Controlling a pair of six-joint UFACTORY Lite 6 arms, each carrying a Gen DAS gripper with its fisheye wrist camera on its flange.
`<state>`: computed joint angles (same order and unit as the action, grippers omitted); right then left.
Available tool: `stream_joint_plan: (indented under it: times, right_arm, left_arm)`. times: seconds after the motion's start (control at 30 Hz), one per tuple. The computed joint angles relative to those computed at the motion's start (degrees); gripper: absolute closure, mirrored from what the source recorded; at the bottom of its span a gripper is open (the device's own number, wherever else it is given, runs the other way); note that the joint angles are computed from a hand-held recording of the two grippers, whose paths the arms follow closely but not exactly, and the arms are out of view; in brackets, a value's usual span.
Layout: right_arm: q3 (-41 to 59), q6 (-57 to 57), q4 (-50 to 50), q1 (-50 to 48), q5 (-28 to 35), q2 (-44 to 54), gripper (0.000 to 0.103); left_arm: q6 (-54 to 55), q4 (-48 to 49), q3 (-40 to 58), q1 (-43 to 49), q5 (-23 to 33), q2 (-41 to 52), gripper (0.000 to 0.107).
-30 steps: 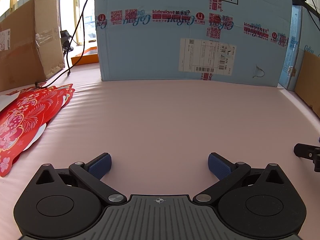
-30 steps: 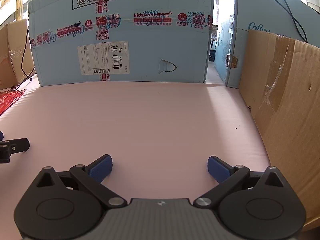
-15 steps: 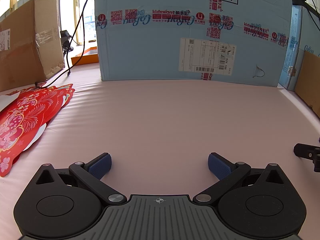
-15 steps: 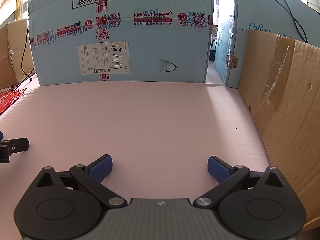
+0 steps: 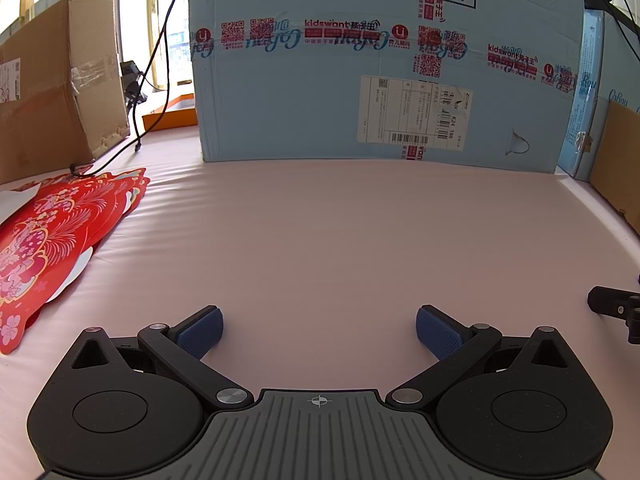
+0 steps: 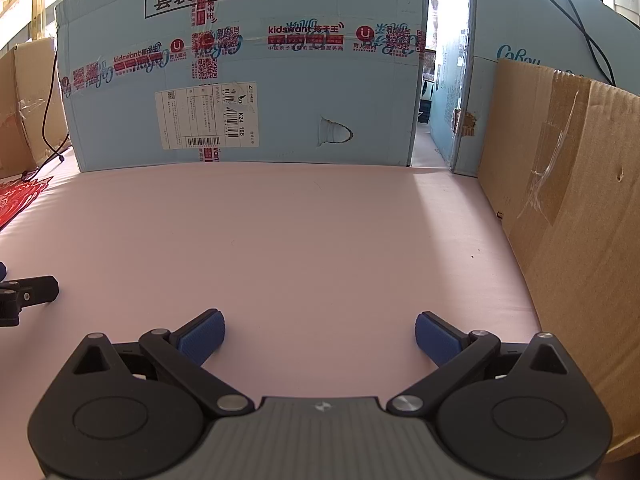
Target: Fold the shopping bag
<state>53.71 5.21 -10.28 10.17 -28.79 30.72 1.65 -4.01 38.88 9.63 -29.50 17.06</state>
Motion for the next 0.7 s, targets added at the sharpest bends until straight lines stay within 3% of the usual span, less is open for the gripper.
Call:
stream_joint_plan:
  times: [0.7]
  right_arm:
    - [-0.3,-0.6,1.1,0.5,0.0,-0.2,0.0]
  left_arm:
    - [0.1,-0.1,0.2,0.0,0.0,0.3,0.004]
